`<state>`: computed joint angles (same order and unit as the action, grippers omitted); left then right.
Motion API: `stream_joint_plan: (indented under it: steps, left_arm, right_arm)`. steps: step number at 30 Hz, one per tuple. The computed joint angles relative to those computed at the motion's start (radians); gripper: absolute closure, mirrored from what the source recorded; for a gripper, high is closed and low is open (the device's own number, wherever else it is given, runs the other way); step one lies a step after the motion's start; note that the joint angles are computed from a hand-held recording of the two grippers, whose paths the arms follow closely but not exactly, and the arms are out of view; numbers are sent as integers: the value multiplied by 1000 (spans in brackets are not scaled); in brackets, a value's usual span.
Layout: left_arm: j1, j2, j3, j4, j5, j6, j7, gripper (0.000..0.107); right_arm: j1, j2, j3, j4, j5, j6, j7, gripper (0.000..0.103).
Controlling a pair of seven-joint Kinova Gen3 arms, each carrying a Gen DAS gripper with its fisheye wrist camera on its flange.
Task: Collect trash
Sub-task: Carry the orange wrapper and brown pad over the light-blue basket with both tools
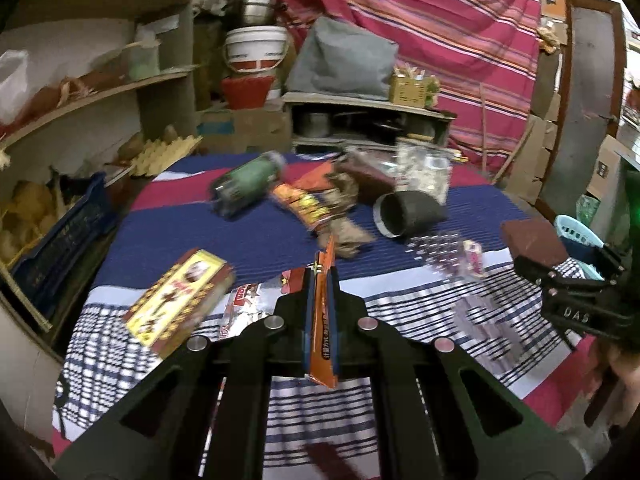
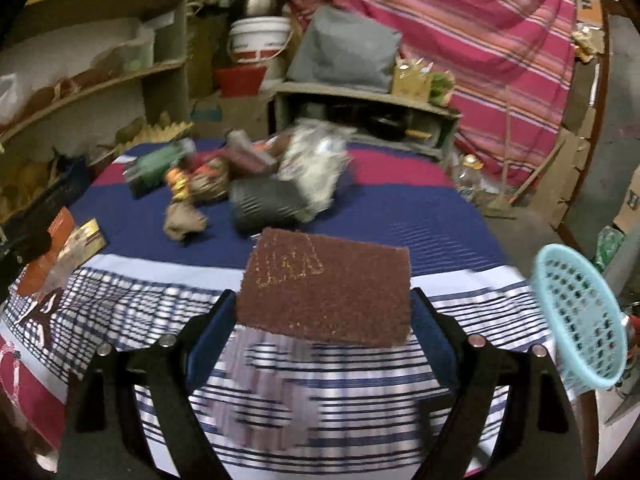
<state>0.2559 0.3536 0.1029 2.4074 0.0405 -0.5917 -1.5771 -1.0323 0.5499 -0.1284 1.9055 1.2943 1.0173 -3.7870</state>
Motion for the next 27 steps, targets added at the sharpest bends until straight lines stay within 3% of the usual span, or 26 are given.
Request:
stream_joint_plan:
  steps: [13, 27]
  left_arm:
    - [254, 57, 26, -117, 208, -16, -91, 103]
    - [526, 180, 5, -414, 339, 142, -237, 103]
  right_arm:
    - [87, -206, -76, 325, -3, 99, -167, 19]
    - [250, -364, -142, 616, -43, 48, -335, 19]
